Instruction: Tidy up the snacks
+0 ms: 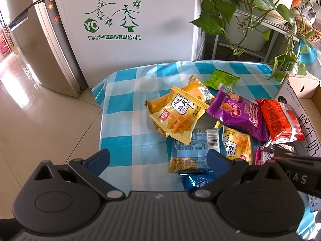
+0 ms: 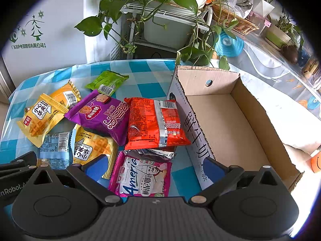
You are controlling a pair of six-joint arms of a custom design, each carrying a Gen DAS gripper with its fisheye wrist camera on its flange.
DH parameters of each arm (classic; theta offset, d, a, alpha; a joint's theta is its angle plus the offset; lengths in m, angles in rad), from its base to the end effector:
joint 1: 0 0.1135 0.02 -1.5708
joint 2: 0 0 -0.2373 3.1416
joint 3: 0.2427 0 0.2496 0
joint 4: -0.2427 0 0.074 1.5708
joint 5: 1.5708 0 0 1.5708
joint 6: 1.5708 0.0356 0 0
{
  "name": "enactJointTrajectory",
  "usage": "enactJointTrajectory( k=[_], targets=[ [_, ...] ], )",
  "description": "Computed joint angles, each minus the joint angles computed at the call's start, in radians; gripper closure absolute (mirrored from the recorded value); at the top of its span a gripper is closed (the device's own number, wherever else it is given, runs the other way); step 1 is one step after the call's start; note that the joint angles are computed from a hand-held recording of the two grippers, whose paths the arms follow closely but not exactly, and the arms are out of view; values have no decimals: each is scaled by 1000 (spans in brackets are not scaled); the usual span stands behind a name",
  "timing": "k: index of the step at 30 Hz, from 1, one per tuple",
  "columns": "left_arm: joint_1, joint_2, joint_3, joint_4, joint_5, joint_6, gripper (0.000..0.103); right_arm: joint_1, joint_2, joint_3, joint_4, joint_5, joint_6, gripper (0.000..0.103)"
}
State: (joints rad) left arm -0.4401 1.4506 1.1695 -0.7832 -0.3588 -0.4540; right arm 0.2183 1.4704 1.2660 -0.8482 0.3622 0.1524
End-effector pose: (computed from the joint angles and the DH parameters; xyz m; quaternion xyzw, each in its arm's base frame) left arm 0.2704 -0.1135 0.2456 -0.0513 0.9522 0.0492 0.2970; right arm 0.2944 0.0524 0.2660 0.0148 0.9518 -0.1247 0.2798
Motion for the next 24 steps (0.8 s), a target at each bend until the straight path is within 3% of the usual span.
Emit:
enactJointTrajectory(
  k=[24],
  targets=[
    [-10, -21, -34, 20, 4, 3, 1, -2, -6, -4, -5, -1, -27, 0]
  ],
)
